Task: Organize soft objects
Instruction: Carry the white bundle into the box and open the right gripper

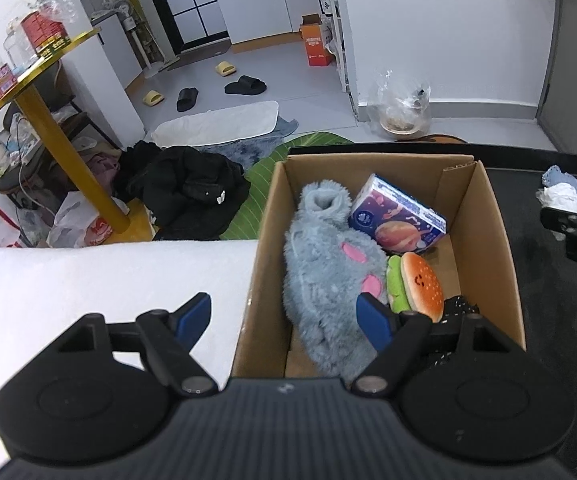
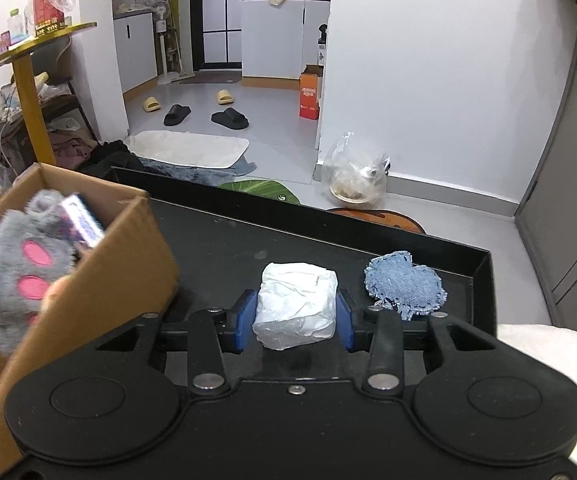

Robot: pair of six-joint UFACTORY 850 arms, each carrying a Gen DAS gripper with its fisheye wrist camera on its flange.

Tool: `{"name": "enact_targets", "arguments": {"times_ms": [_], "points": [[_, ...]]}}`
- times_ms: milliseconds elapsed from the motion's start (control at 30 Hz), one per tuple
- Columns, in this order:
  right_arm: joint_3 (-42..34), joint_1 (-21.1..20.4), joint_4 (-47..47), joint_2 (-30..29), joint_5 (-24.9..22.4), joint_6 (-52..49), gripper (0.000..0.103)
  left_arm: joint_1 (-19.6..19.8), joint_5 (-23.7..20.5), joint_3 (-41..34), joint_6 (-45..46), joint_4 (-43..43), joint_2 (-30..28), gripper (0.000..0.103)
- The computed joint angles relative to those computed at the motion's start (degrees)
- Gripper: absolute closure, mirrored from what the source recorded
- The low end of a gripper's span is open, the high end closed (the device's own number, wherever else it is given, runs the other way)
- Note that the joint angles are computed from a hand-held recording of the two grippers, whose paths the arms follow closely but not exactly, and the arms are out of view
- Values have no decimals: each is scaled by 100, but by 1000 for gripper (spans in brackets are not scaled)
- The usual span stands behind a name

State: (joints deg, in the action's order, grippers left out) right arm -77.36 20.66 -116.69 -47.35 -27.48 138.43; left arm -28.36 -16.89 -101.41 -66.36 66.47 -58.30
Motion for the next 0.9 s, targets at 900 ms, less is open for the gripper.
{"name": "enact_targets", "arguments": {"times_ms": [900], "points": [[-309,367,688,474,1316,-692,60,461,837,618,3388,-4232,460,25]]}}
